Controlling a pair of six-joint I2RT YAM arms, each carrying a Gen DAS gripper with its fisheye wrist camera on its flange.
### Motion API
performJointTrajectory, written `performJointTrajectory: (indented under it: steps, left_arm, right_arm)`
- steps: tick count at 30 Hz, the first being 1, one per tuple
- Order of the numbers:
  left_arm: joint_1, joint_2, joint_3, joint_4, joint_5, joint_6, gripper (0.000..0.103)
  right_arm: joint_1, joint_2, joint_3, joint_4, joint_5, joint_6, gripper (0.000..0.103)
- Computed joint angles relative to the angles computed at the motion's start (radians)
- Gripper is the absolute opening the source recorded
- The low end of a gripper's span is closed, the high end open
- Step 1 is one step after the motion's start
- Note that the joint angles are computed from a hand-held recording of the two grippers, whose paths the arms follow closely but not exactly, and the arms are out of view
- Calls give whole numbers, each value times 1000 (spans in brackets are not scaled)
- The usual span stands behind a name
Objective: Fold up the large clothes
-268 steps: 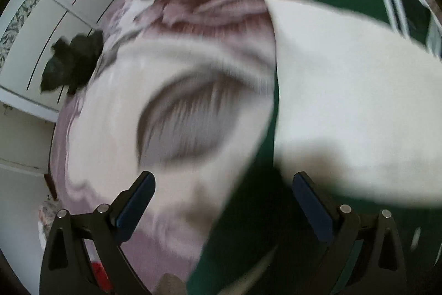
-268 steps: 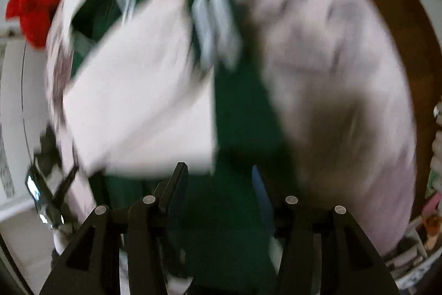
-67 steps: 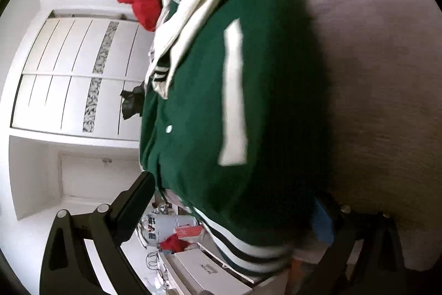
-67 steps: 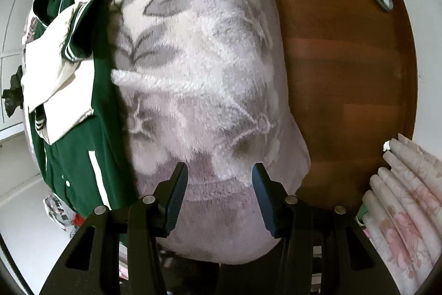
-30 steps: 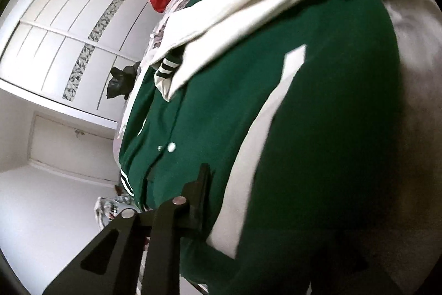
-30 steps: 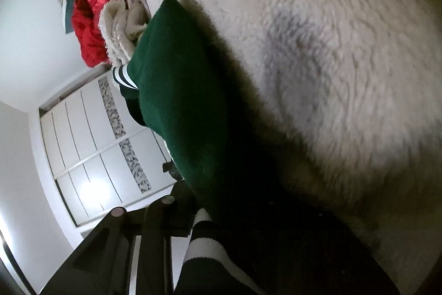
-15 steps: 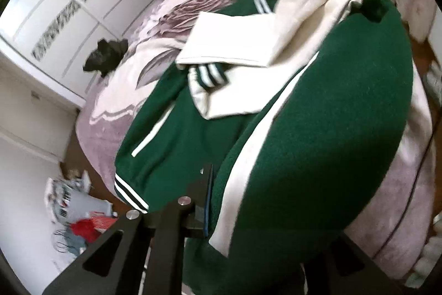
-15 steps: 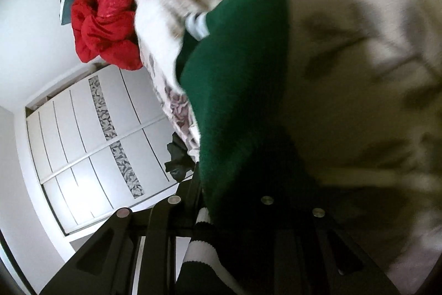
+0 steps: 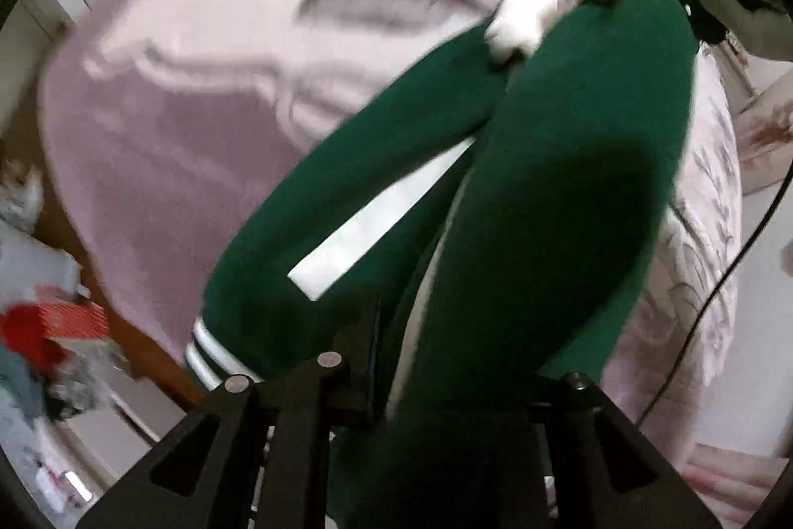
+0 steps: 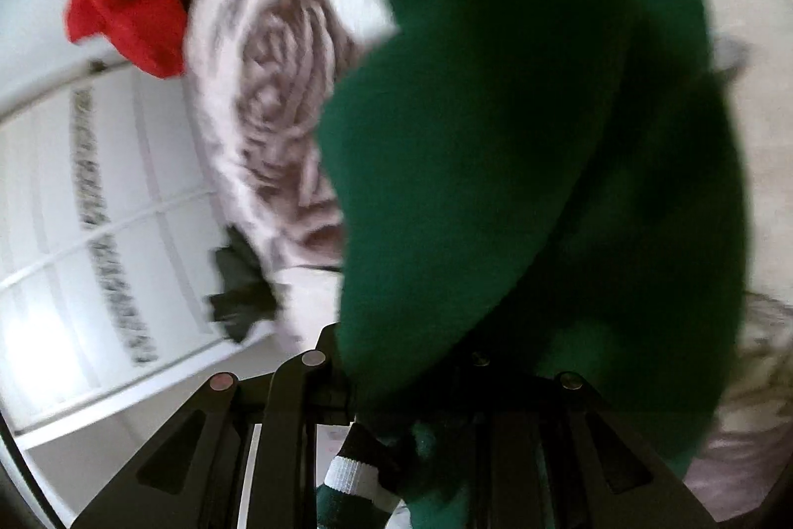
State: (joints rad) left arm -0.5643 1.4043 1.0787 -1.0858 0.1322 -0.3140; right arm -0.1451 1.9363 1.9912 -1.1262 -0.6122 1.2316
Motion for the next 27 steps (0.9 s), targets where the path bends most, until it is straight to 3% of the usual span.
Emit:
performJointTrajectory:
  steps: [2, 4, 7, 10, 11, 12, 16, 19, 22, 23, 27]
  left_arm:
    - [154, 77, -56, 22, 80, 122, 32]
    - [311, 114, -81, 27, 207, 237, 38]
    - [506, 172, -57, -52, 366, 387, 39]
    - [600, 201, -23, -143, 413, 476, 40]
    - [621, 202, -12, -175, 426, 492, 46]
    - [628, 193, -6, -191, 413, 488, 57]
    - [693, 162, 13, -260, 386, 511, 58]
    - [670, 155, 1, -239, 356, 509, 58]
    - [595, 106, -28, -148, 297, 487, 54]
    - [567, 73, -41, -122, 278, 488, 27]
    - [554, 27, -27, -118, 279, 469, 22]
  right_arm:
    - [51, 63, 17, 9, 9, 37, 30]
    - [80, 122, 61, 49, -25, 78, 45]
    - [96, 150, 113, 67, -57, 86, 55]
    - [97, 79, 8, 236, -181, 148, 56]
    - [98, 55, -14, 253, -199, 147, 56]
    - [102, 23, -22, 226, -202, 115, 56]
    - [138, -88, 31, -112, -107, -169, 61]
    - [210, -335, -244, -212, -2, -261, 61]
    - [402, -650, -621, -215, 11, -83, 61]
    - [470, -752, -747, -126, 2, 22, 61]
    - [959, -1067, -1140, 320, 107, 669, 61]
